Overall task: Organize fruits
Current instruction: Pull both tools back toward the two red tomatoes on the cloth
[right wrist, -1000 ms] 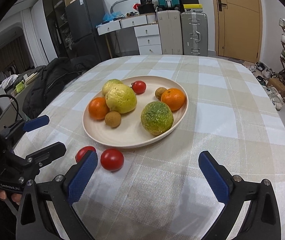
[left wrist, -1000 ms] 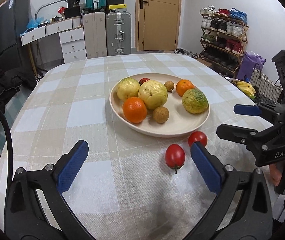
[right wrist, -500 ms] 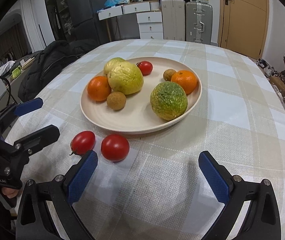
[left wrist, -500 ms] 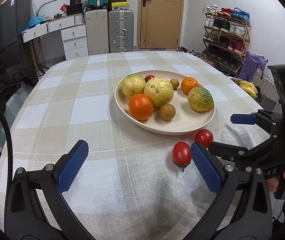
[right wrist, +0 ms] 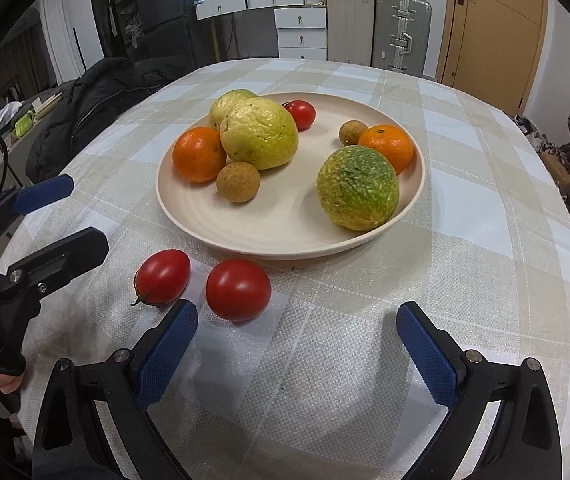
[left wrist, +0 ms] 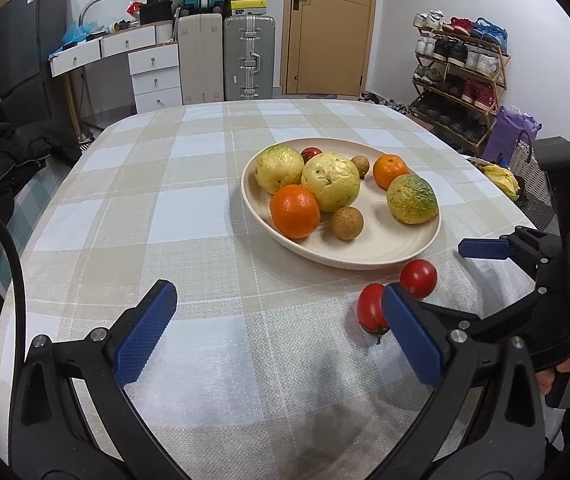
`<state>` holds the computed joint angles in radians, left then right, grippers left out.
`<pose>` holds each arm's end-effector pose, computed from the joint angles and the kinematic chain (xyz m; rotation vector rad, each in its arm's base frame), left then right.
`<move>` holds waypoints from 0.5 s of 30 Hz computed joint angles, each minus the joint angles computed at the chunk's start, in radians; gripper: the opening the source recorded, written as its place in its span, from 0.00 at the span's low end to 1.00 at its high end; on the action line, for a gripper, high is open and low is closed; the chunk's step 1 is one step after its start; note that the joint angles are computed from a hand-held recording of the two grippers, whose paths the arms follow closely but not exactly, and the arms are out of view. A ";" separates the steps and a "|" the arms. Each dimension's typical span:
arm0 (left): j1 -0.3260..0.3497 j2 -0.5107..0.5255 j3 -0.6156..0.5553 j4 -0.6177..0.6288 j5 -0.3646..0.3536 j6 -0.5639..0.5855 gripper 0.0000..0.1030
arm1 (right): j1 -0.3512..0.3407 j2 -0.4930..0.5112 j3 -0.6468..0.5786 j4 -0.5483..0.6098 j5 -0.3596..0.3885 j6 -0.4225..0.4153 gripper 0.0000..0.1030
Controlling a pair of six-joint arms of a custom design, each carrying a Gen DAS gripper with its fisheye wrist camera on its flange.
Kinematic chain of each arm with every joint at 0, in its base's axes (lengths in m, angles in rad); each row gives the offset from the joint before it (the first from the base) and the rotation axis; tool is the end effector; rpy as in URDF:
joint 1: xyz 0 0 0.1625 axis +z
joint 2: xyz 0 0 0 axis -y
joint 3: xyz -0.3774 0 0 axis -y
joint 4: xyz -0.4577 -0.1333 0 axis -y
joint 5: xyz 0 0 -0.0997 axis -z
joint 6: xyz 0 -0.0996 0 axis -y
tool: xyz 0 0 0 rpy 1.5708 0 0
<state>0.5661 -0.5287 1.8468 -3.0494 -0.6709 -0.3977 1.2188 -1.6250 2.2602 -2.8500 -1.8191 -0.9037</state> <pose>-0.3497 -0.4726 -0.1355 0.6286 2.3191 -0.8957 -0.0653 -0.4934 0.2504 0.5865 -2.4577 0.4965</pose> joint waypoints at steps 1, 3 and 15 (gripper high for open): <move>-0.001 0.000 0.000 0.002 0.000 -0.003 0.99 | 0.002 -0.001 0.002 0.001 0.001 -0.004 0.99; 0.000 -0.001 0.000 0.003 -0.002 -0.005 0.99 | 0.006 0.000 0.006 -0.009 -0.003 -0.017 0.98; 0.002 0.000 -0.001 0.012 -0.005 -0.005 0.99 | 0.004 -0.034 0.012 0.063 0.048 -0.039 0.63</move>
<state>0.5682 -0.5286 1.8456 -3.0374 -0.6759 -0.4032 1.2226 -1.6592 2.2725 -2.7865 -1.7712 -0.9428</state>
